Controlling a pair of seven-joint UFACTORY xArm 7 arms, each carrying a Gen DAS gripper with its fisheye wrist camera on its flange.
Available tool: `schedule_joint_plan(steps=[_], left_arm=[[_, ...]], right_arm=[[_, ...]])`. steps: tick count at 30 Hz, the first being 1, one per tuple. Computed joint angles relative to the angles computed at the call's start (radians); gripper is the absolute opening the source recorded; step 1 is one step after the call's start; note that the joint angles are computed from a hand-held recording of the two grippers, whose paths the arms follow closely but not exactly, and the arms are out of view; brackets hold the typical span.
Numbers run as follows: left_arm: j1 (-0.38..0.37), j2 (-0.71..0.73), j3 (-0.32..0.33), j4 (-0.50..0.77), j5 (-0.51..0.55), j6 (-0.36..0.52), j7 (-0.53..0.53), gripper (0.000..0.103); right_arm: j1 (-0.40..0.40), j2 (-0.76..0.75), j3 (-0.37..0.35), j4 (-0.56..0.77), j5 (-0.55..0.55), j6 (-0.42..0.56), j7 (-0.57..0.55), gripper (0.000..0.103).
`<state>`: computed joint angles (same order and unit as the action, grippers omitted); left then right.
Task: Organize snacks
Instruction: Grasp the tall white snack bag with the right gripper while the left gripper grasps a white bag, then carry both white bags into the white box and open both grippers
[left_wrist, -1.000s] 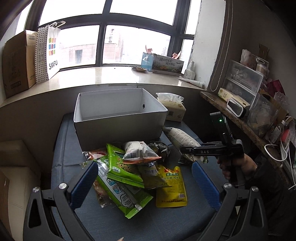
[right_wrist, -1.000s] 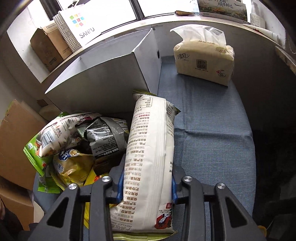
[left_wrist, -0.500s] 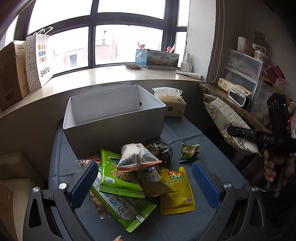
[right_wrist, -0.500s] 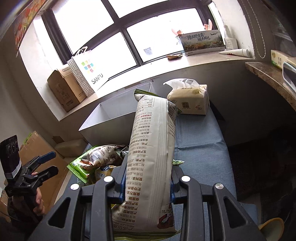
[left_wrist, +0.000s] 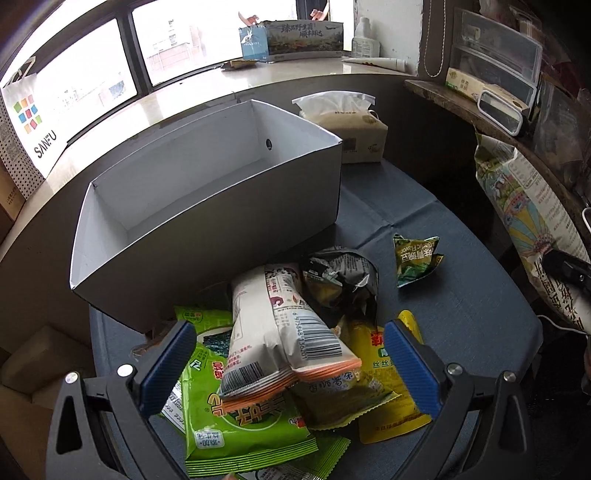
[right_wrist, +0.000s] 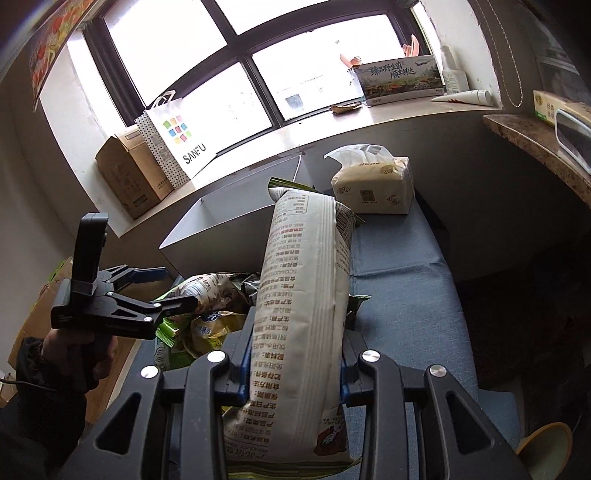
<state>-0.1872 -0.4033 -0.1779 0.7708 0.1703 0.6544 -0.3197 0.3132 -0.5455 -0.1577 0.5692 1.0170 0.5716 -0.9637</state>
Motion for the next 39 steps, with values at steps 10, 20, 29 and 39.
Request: schedule_joint_plan(steps=[10,20,29,39], left_arm=[[-0.001,0.073,0.017,0.026,0.057,0.043,-0.01,0.054],[0.049,-0.309,0.042,-0.2,0.011,-0.128,-0.039,0.049],[0.211,-0.327,0.019,-0.189,-0.037,-0.372,-0.115,0.049],[0.315,0.008,0.035,0.085,-0.003,-0.443,-0.146,0.049]], right_arm=[[0.003,0.013,0.014,-0.01,0.0,0.012,0.004,0.036],[0.023,0.037,0.035,-0.001,0.037,0.014,-0.019,0.036],[0.059,0.136,0.095,0.147,0.12,-0.05,-0.04,0.036],[0.031,0.512,0.224,0.62,0.022,-0.141,0.107,0.036]])
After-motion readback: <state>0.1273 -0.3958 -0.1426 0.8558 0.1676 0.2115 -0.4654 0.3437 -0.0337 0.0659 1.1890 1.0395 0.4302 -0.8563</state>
